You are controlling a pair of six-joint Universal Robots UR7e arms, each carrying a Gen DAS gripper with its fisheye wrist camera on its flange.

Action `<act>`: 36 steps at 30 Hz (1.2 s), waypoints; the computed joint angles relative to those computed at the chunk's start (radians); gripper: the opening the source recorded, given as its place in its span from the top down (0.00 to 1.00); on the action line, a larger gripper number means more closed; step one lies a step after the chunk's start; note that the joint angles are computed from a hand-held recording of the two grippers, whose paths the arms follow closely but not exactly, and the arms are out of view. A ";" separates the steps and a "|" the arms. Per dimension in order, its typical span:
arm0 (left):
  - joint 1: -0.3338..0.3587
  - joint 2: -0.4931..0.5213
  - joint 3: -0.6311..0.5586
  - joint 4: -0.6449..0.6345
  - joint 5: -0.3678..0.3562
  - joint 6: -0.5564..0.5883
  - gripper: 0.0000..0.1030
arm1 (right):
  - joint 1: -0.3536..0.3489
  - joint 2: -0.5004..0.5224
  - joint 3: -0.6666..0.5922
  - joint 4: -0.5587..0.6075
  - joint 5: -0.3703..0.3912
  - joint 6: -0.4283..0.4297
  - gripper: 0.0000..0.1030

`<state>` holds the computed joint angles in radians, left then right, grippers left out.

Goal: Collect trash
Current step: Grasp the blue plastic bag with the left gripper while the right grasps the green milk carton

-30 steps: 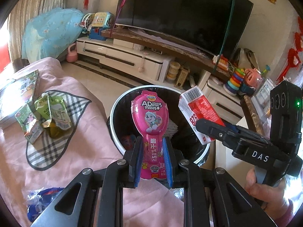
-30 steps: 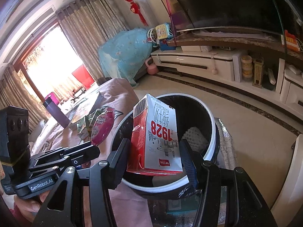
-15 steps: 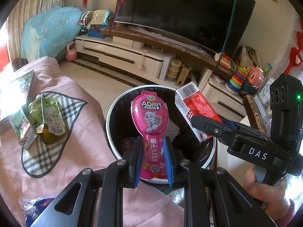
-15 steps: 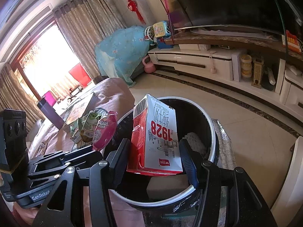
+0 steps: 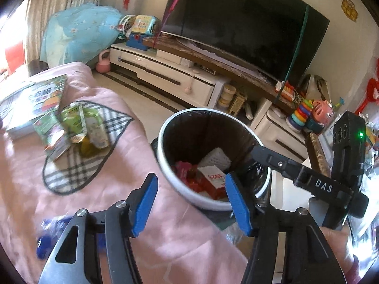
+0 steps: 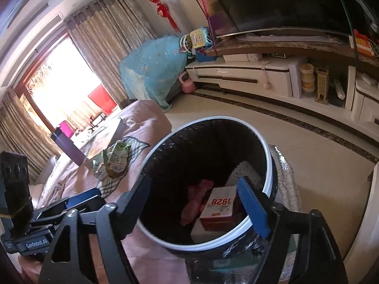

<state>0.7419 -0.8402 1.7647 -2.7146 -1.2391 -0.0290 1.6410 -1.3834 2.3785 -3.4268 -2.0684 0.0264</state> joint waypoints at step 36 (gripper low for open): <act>0.115 -0.226 0.145 0.097 0.066 0.313 0.70 | 0.193 0.229 -0.159 0.170 0.037 0.143 0.15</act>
<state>0.8566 -1.0666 1.9099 -2.6174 -1.1733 0.2838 1.8341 -1.1547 2.2194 -3.2564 -2.0315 0.1699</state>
